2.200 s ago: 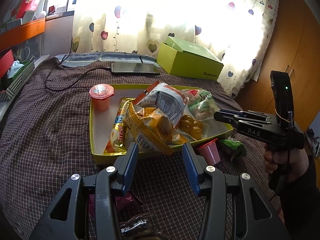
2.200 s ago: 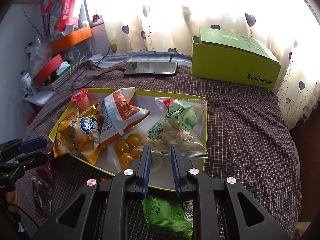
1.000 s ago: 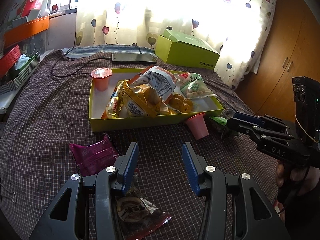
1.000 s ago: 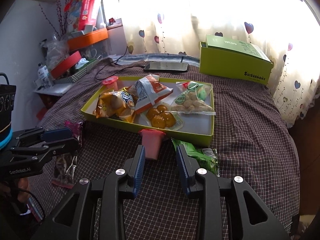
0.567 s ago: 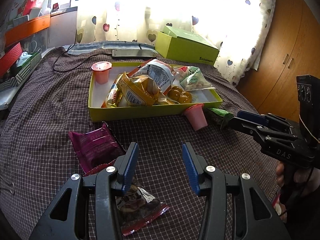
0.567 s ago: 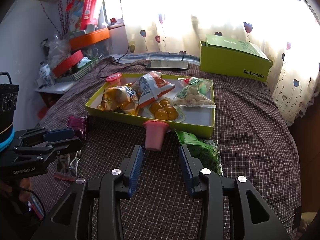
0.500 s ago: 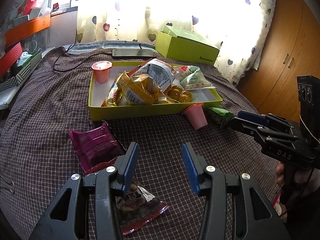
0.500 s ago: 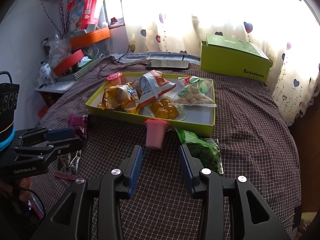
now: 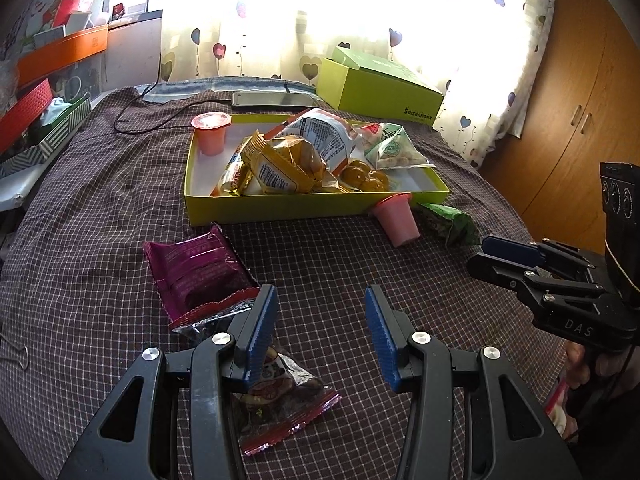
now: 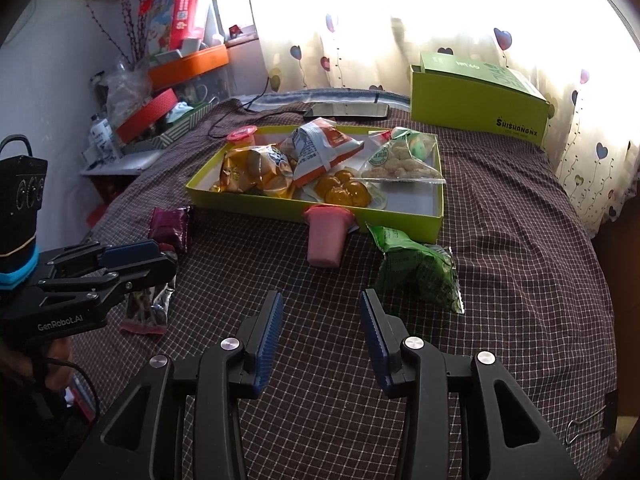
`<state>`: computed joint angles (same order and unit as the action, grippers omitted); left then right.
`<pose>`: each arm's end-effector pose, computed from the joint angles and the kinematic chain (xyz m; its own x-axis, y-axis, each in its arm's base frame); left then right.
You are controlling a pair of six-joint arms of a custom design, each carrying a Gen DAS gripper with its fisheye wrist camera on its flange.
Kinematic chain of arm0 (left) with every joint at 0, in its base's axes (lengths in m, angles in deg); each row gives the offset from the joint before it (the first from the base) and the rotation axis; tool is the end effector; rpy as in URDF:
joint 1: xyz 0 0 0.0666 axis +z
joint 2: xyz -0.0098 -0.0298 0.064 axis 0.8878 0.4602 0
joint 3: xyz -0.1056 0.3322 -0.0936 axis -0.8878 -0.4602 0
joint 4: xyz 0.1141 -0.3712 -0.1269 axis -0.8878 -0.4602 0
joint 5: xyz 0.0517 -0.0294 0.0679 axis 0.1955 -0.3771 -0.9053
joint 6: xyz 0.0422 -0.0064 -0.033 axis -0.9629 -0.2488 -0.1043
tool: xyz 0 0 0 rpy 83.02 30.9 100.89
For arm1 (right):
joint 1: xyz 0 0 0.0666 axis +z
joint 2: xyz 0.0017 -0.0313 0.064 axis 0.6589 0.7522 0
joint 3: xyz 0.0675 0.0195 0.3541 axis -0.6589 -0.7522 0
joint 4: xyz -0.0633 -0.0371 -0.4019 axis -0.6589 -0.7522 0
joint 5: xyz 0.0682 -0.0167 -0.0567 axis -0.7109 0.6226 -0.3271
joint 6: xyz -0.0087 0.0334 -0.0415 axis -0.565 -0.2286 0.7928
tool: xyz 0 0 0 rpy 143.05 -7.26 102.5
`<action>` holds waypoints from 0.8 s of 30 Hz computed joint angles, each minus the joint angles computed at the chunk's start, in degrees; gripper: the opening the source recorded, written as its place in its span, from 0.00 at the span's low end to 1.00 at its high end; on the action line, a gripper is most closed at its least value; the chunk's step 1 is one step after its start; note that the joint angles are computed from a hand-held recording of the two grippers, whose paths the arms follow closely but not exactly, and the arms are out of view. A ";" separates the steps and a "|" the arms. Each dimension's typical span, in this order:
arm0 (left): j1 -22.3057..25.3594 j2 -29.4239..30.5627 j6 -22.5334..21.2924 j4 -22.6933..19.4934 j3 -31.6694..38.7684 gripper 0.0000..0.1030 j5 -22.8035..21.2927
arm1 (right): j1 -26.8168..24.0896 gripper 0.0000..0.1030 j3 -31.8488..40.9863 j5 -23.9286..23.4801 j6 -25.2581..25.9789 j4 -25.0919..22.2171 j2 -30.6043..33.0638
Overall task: Organize snacks
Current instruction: 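Lower the left tool onto the clear red-striped biscuit packet and grasp it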
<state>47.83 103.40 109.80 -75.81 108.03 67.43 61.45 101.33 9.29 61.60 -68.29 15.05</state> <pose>0.4626 -0.1170 0.3120 -0.6922 -0.2729 -0.6681 -0.1713 0.9614 -0.2153 0.5714 0.2253 0.3284 -0.5544 -0.4928 -0.6706 -0.7409 0.6593 0.1280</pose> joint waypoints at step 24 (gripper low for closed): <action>2.07 -4.06 6.18 -3.75 -4.15 0.45 -4.14 | 0.38 0.38 -0.86 -0.30 0.88 -0.49 -0.65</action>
